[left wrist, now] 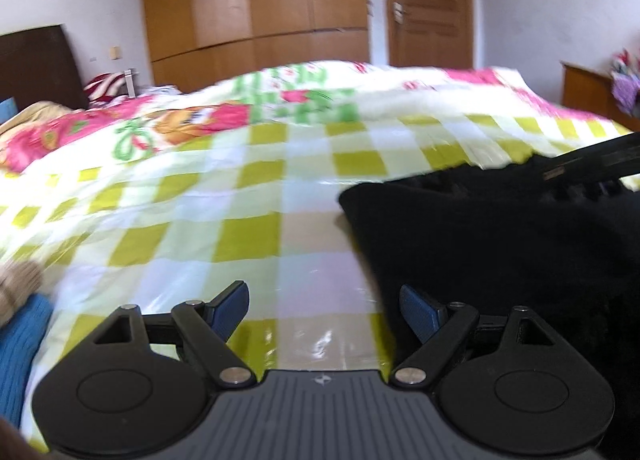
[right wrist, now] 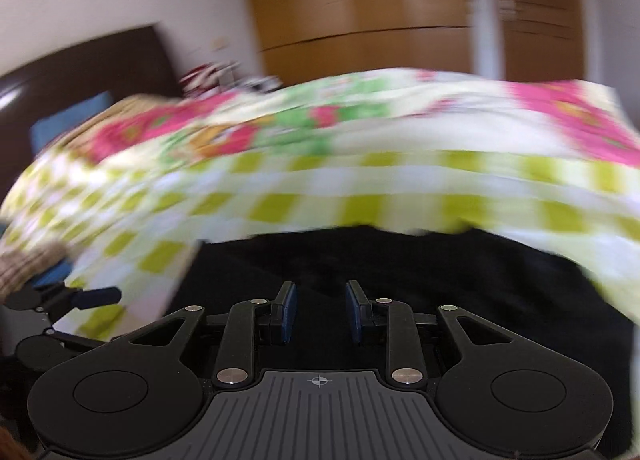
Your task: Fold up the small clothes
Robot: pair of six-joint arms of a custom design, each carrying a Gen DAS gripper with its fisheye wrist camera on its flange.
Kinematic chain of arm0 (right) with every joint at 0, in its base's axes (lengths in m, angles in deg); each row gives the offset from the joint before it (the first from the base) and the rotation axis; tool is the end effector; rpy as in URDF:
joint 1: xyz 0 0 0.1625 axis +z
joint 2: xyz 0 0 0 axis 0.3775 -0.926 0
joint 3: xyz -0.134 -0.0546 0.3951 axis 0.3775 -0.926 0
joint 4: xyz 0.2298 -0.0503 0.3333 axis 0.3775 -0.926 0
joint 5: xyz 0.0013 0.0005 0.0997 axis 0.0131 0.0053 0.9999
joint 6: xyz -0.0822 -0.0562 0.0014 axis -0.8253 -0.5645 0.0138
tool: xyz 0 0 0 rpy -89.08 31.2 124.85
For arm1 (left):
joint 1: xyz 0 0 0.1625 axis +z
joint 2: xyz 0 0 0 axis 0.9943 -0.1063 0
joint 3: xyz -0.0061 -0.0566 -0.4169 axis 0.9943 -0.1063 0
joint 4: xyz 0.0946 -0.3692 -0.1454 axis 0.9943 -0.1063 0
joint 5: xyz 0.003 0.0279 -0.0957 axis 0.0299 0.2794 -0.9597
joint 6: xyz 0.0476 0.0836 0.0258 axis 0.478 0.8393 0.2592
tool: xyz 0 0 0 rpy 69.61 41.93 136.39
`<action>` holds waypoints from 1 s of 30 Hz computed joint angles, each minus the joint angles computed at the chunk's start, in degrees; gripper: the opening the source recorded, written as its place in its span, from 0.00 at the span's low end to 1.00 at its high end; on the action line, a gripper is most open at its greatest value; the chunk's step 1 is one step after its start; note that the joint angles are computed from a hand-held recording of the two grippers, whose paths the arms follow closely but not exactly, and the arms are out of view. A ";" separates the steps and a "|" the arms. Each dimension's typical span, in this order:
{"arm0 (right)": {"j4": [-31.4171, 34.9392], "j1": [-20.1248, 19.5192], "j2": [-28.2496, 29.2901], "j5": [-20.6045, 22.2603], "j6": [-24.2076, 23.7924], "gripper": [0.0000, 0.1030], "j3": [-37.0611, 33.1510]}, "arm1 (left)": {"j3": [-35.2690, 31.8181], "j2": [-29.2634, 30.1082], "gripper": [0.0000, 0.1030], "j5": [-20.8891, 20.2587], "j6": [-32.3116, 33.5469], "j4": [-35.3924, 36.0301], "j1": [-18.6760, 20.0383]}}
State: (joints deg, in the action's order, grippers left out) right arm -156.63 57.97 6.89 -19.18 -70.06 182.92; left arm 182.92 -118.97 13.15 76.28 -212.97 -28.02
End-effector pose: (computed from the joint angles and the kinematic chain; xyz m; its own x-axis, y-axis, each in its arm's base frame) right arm 0.0403 -0.4761 0.2072 -0.8069 -0.1181 0.5788 -0.5288 0.5812 -0.6185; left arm -0.1170 -0.5143 0.0379 -0.6219 0.3802 -0.6846 0.7629 0.4913 -0.4202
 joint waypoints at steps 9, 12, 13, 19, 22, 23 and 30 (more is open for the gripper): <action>25.20 4.78 9.00 -2.62 -4.76 0.29 -16.85 | 1.89 -1.19 0.93 -3.15 -0.68 -5.60 2.31; 25.41 5.18 10.48 -4.26 -4.31 0.13 -17.90 | 1.60 -2.05 0.93 -3.44 -2.03 -5.47 3.54; 25.04 5.39 10.74 -4.49 -3.77 0.09 -18.01 | 1.42 -2.17 0.93 -3.21 -2.48 -5.55 3.80; 22.47 6.54 13.86 -7.39 -1.97 0.03 -19.76 | 1.26 -1.67 0.93 -3.24 -2.32 -7.13 3.78; 21.82 6.74 14.29 -7.31 -1.38 0.02 -20.06 | 1.19 -0.71 0.93 -3.72 -0.29 -7.40 2.87; 21.47 6.80 14.48 -7.12 -1.44 0.01 -20.22 | 1.07 -0.32 0.93 -3.86 0.49 -7.14 2.55; 16.27 7.50 15.76 -7.25 -0.77 0.04 -19.79 | 0.08 2.05 0.93 0.50 5.33 -5.26 -0.03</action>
